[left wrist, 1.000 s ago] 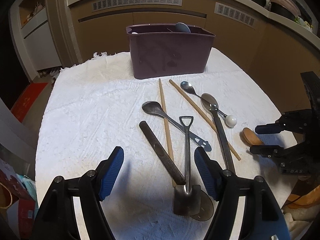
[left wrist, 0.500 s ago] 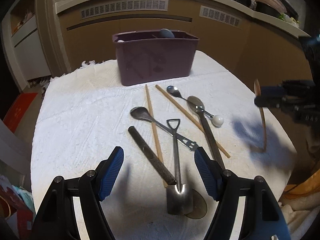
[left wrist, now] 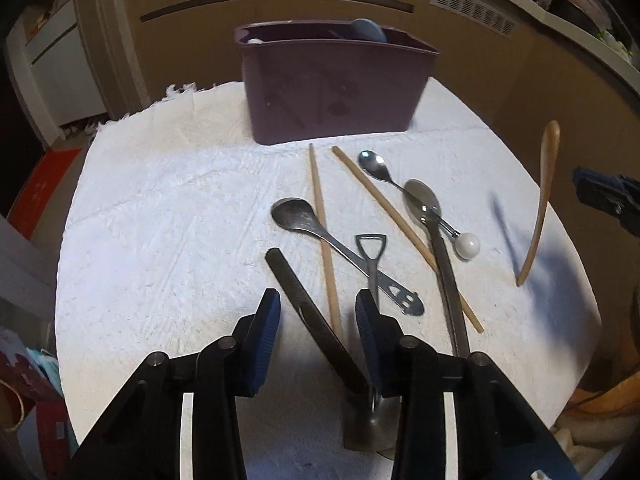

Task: Organize utensils
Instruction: 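Close the right tool on the wooden spoon while the left tool holds the dark spatula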

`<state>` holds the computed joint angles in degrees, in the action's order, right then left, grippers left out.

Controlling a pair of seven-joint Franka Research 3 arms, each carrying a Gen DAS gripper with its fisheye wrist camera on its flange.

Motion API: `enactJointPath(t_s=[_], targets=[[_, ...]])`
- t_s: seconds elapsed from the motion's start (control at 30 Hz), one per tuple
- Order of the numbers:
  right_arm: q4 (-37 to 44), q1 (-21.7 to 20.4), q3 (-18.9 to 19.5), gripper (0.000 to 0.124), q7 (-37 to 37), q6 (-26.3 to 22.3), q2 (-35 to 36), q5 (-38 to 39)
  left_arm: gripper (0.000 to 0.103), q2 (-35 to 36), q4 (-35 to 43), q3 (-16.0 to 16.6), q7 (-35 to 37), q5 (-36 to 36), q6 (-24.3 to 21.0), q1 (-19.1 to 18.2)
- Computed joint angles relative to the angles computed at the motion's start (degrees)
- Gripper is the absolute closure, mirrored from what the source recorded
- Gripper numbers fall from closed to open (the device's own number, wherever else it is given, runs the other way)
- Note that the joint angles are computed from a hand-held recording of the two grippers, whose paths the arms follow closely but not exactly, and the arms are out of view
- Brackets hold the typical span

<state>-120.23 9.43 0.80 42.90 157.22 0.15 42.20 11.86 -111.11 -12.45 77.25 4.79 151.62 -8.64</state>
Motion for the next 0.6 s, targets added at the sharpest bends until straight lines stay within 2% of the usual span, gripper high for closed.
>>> enactJointPath(t_s=[0.1,0.23,0.27,0.33,0.37,0.4,0.47,0.5,0.6], targets=[[0.1,-0.1,0.0,0.111,-1.7,-0.1,0.3,2.1,0.066,3.3,5.2,-0.3,0.0,-3.3,-4.0,1.0],[0.7,-0.3,-0.1,0.112,-3.0,-0.5,1.0,2.7,0.059,8.2,12.8,0.9,-4.6,-1.6,-8.7,0.0],[1.5,-0.6,-0.2,0.111,-2.1,-1.3,1.8,2.1,0.059,9.1,14.2,1.0,-5.9,-1.2,-9.8,-0.3],[3.8,-1.0,-0.6,0.109,2.6,-2.4,4.3,-1.1,0.059,8.9,14.0,0.8,-6.9,-0.8,-8.8,-0.4],[5.2,-1.2,-0.7,0.105,5.3,-2.6,5.8,-2.8,0.057,8.2,12.8,1.2,-8.0,1.0,-7.0,-1.0],[7.1,-1.4,-0.7,0.1,8.3,-2.8,7.9,-4.3,0.05,7.2,11.3,2.2,-10.2,4.1,-5.0,-2.1],[10.4,-1.4,-0.7,0.062,13.7,-2.0,11.7,-7.3,0.038,5.3,8.2,4.4,-15.8,11.0,-1.4,-4.2],[11.9,-1.0,-0.8,0.056,17.1,-0.7,13.7,-9.3,0.036,4.7,7.1,4.9,-17.8,13.5,0.0,-4.5],[16.5,0.5,-1.1,0.056,24.1,0.3,18.6,-15.9,0.036,2.7,4.0,6.5,-24.0,22.4,2.6,-5.7]])
